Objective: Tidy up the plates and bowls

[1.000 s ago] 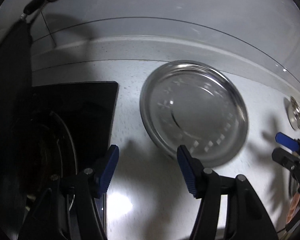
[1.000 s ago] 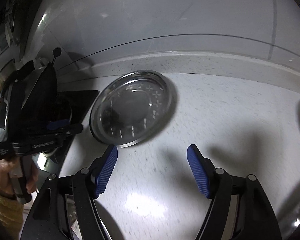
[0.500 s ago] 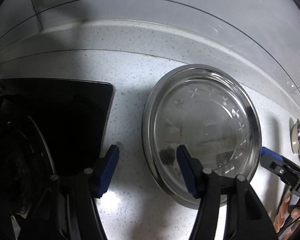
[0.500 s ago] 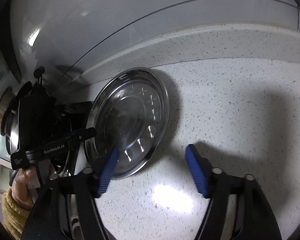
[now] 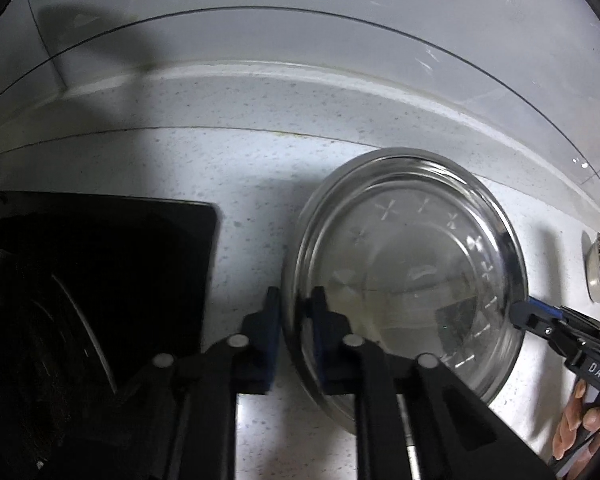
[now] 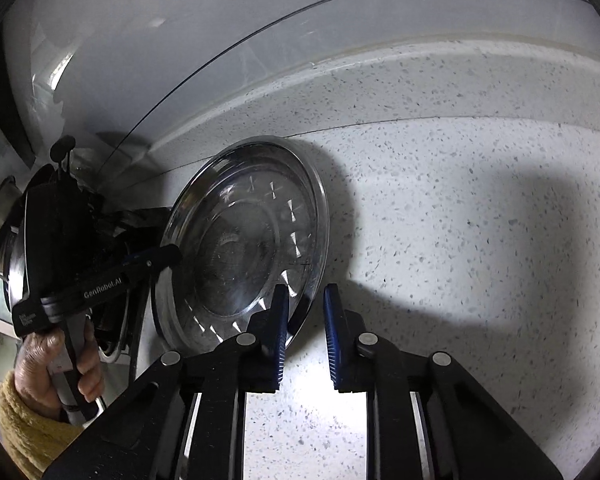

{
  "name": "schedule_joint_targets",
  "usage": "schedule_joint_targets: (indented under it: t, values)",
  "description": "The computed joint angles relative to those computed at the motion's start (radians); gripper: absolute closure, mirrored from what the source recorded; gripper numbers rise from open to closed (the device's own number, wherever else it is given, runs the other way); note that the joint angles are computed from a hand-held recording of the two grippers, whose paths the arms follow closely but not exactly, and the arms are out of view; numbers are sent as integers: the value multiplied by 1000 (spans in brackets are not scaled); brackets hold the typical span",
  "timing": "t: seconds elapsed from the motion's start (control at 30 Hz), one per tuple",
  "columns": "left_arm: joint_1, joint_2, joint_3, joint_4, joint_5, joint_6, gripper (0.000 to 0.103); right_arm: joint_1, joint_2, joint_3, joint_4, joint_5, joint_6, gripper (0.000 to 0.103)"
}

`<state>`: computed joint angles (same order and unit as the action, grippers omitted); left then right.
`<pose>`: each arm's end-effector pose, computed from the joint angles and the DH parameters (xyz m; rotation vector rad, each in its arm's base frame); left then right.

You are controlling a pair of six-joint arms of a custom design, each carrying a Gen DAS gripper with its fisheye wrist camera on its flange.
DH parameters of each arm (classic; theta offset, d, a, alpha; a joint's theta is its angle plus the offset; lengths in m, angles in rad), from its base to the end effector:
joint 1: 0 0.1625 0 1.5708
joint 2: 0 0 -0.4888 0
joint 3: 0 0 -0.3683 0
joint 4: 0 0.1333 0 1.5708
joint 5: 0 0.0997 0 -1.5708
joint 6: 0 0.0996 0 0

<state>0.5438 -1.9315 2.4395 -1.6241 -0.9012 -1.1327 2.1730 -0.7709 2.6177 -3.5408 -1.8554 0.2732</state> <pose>-0.0741 -0.2728 0.3267 0.0660 2.4034 -0.4739 0.2913 -0.2378 0.0661 0.4522 -2.8815 0.3400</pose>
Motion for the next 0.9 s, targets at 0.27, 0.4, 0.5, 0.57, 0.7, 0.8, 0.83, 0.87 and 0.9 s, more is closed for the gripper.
schedule_joint_targets:
  t: [0.27, 0.4, 0.5, 0.57, 0.7, 0.8, 0.83, 0.87, 0.9]
  values:
    - [55, -53, 13, -104, -43, 63, 94, 22, -11, -5, 28, -45, -6, 90]
    - [35, -65, 29, -114, -63, 66, 94, 33, -27, 7, 37, -60, 12, 91]
    - [11, -73, 39, -114, -85, 64, 94, 46, -51, 28, 39, -71, 34, 91]
    - [-14, -78, 44, -107, -96, 59, 94, 62, -70, 41, 49, -87, 53, 91]
    - [-97, -116, 47, -45, -129, 8, 95, 96, -100, 70, 60, -115, 103, 91]
    - [-197, -152, 37, 39, -160, -70, 95, 134, -134, 93, 82, -138, 155, 91]
    - [-247, -177, 34, 79, -178, -107, 95, 154, -149, 101, 94, -147, 178, 91]
    - [-307, -198, 25, 131, -198, -160, 95, 174, -164, 106, 107, -154, 200, 91]
    - [-353, -222, 17, 178, -215, -201, 95, 198, -182, 111, 126, -164, 225, 91]
